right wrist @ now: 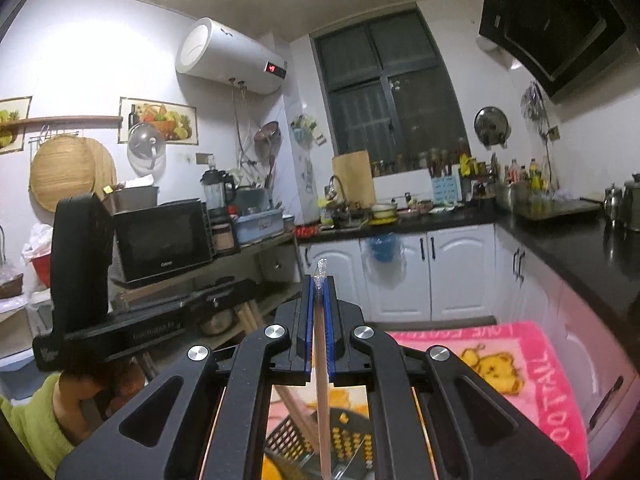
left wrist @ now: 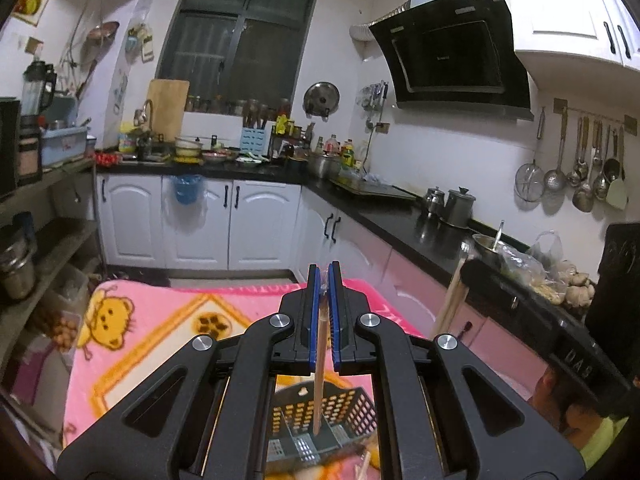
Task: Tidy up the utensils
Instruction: 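Carry the chopstick over the green caddy with the left tool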
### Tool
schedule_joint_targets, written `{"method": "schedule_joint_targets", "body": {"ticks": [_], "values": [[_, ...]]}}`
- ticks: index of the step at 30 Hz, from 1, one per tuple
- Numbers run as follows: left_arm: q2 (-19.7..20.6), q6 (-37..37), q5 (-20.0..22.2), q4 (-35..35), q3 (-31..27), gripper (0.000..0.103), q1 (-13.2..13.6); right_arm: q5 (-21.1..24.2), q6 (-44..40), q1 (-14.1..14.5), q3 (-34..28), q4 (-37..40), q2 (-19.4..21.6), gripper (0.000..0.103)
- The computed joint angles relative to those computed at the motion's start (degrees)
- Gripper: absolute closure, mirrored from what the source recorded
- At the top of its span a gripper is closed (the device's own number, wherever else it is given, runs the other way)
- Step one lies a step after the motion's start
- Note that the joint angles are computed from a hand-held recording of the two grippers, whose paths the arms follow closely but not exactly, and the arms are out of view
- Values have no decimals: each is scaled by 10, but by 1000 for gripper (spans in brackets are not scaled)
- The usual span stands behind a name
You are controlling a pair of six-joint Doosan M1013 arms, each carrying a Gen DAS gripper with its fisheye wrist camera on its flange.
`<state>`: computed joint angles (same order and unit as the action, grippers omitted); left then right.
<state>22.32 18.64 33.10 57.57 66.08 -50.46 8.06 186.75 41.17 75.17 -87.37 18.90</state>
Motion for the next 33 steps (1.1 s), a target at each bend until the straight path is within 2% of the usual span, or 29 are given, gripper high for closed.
{"method": "schedule_joint_targets", "body": {"ticks": [4, 15, 23, 33], "values": [[7, 3, -3, -10, -5, 101, 5, 4, 34, -4, -7, -36, 8, 98], [16, 9, -25, -44, 3, 101, 17, 30, 8, -12, -6, 2, 28, 98], [23, 12, -32, -75, 16, 101, 20, 40, -20, -15, 0, 64, 41, 98], [27, -7, -42, -77, 38, 101, 21, 39, -48, -17, 11, 135, 47, 97]]}}
